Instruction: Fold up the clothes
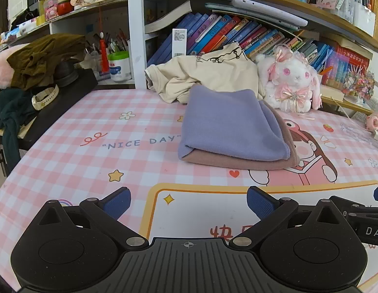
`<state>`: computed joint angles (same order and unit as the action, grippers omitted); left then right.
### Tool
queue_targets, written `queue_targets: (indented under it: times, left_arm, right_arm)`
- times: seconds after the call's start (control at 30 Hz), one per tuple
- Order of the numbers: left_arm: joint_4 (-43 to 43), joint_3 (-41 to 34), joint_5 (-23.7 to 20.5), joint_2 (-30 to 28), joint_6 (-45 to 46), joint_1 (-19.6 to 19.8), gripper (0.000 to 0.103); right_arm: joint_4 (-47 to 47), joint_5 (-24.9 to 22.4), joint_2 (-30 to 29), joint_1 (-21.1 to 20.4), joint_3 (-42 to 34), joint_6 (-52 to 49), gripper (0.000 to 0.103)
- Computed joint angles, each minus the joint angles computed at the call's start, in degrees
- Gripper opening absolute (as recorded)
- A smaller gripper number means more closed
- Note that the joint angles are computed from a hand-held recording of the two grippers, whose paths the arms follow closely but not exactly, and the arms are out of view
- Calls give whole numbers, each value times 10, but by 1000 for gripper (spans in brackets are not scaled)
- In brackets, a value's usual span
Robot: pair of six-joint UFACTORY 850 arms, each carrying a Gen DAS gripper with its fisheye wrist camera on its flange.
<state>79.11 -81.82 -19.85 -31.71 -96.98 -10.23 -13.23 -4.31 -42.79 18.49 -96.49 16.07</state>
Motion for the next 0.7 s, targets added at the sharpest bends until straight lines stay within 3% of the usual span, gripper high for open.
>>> queue_targets:
  times: [0.7]
  left_arm:
    - [-5,-5,-7,-3,8,-2,102]
  right_arm:
    - [-20,-5,-5,1,-7,18,103]
